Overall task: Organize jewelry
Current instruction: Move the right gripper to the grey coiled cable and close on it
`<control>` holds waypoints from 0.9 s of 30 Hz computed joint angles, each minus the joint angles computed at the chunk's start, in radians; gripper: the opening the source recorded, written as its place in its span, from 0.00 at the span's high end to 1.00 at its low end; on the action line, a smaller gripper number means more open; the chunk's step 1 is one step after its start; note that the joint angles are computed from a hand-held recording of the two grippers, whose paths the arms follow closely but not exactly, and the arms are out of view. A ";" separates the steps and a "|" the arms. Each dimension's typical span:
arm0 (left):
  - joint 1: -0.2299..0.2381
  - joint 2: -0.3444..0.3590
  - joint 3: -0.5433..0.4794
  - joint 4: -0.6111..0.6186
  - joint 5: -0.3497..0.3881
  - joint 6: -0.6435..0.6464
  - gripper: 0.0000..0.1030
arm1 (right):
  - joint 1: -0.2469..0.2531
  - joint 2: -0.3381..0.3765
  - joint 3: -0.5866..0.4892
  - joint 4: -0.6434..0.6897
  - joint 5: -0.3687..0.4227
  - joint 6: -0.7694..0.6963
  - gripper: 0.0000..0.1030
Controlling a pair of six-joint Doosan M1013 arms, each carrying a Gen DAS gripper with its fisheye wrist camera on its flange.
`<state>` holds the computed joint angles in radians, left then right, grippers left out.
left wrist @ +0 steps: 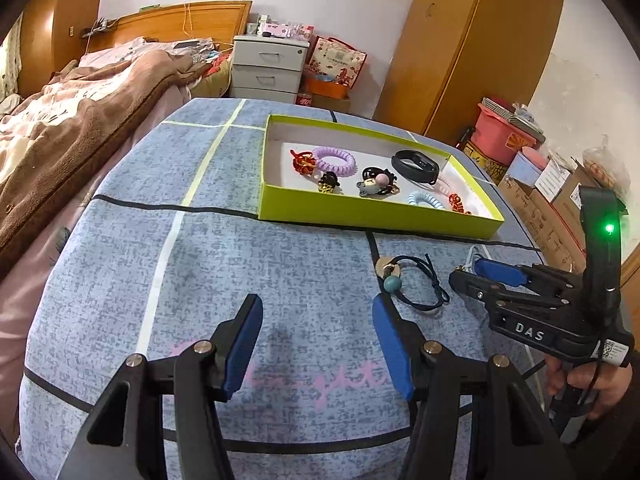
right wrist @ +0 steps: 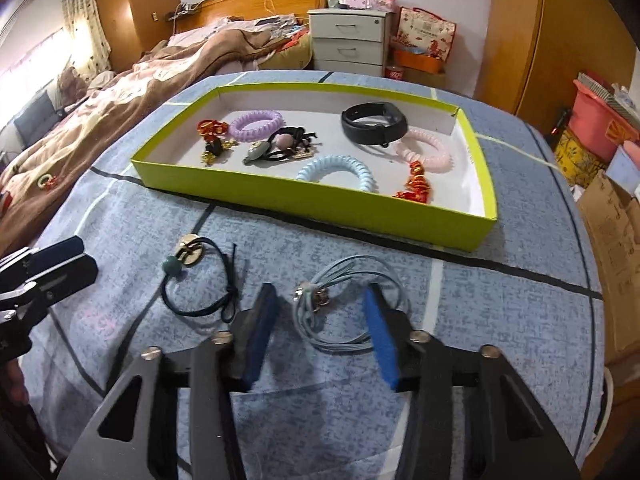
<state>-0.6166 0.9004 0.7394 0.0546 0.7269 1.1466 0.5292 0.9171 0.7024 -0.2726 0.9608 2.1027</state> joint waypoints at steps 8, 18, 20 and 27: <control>-0.001 0.013 -0.024 -0.017 0.017 0.003 0.42 | -0.001 -0.020 0.041 -0.024 -0.033 0.032 0.82; -0.006 0.058 -0.115 -0.067 0.067 0.066 0.42 | -0.011 -0.064 0.115 -0.026 -0.112 0.095 0.82; -0.006 0.073 -0.142 -0.086 0.082 0.085 0.42 | -0.012 -0.075 0.133 -0.029 -0.128 0.106 0.82; -0.019 0.135 -0.263 -0.046 0.165 0.081 0.42 | -0.014 -0.094 0.164 -0.037 -0.159 0.124 0.82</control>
